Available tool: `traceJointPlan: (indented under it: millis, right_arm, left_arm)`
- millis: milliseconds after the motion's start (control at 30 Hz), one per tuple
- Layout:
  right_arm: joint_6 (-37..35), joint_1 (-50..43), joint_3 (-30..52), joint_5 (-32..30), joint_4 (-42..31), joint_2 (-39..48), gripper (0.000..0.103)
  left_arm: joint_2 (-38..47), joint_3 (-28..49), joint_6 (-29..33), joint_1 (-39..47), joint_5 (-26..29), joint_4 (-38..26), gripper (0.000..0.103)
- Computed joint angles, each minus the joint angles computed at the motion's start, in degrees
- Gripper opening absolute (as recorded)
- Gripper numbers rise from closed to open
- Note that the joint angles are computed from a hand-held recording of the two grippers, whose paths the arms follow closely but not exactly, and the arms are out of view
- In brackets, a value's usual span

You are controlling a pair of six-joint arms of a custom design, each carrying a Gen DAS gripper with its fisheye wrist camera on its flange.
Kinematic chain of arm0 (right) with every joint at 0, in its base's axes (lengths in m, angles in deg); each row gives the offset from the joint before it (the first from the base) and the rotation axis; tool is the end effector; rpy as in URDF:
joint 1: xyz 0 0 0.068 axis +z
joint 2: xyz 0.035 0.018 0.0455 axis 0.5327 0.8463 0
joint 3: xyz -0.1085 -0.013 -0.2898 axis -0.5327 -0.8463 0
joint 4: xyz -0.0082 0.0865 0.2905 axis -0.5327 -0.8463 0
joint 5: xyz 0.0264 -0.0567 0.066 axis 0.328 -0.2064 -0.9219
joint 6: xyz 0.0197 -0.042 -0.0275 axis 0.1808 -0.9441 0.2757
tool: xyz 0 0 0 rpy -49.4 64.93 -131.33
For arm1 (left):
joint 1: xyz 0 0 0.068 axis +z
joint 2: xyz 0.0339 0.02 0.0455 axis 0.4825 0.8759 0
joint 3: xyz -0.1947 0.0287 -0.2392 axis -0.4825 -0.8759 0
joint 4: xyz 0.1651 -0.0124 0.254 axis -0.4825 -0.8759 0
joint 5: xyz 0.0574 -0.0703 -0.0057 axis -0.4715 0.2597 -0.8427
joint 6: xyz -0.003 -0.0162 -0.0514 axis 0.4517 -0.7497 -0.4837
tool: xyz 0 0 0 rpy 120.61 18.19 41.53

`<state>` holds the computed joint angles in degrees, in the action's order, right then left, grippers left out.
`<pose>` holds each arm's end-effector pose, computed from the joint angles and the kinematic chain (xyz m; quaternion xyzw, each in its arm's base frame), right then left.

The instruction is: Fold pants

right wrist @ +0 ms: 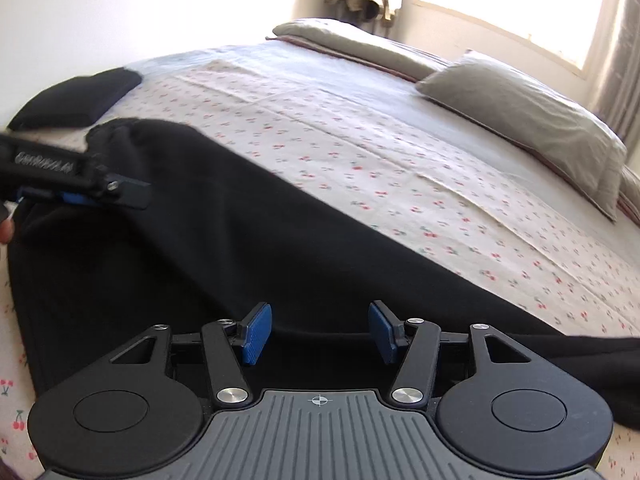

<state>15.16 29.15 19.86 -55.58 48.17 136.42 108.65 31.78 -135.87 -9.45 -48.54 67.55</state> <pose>0.2416 -0.0061 0.2216 -0.1783 0.9049 0.0085 0.3864 0.1761 -0.1216 0.2043 -0.1790 0.8811 -0.1545 0.4096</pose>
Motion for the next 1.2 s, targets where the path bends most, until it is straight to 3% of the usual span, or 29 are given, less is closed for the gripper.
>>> traceJointPlan:
  millis: [267, 567, 700, 800, 833, 867, 933, 1200]
  right_arm:
    - [8.0, -18.1, 7.2, 1.3, 4.5, 12.2, 0.063]
    - [17.0, -22.8, 9.6, 3.7, 10.8, 20.4, 0.064]
    - [19.1, -21.2, 9.9, 9.5, 14.1, 24.2, 0.063]
    - [18.2, -21.2, 8.8, 11.6, 16.6, 25.4, 0.048]
    - [17.6, -21.4, 8.5, 11.9, 17.0, 25.4, 0.026]
    - [17.1, -22.0, 7.9, 11.7, 17.6, 24.9, 0.011]
    - [17.0, -23.7, 7.1, 9.8, 17.2, 22.7, 0.001]
    - [13.6, -30.9, 1.4, 2.0, 11.4, -0.1, 0.0]
  left_arm:
    - [2.6, 2.4, -5.0, -2.7, -7.3, -2.9, 0.027]
    - [5.2, 4.1, -8.8, -5.0, -11.9, -4.0, 0.021]
    - [6.1, 4.7, -9.4, -5.5, -13.2, -5.0, 0.014]
    - [6.2, 5.1, -8.6, -5.4, -13.2, -5.9, 0.006]
    - [5.9, 5.1, -8.1, -5.3, -13.1, -6.1, 0.005]
    - [5.5, 5.0, -7.9, -5.2, -12.9, -6.1, 0.005]
    - [4.2, 4.9, -7.4, -5.4, -13.0, -6.4, 0.004]
    - [-5.7, 3.7, -4.3, -7.2, -13.6, -10.0, 0.004]
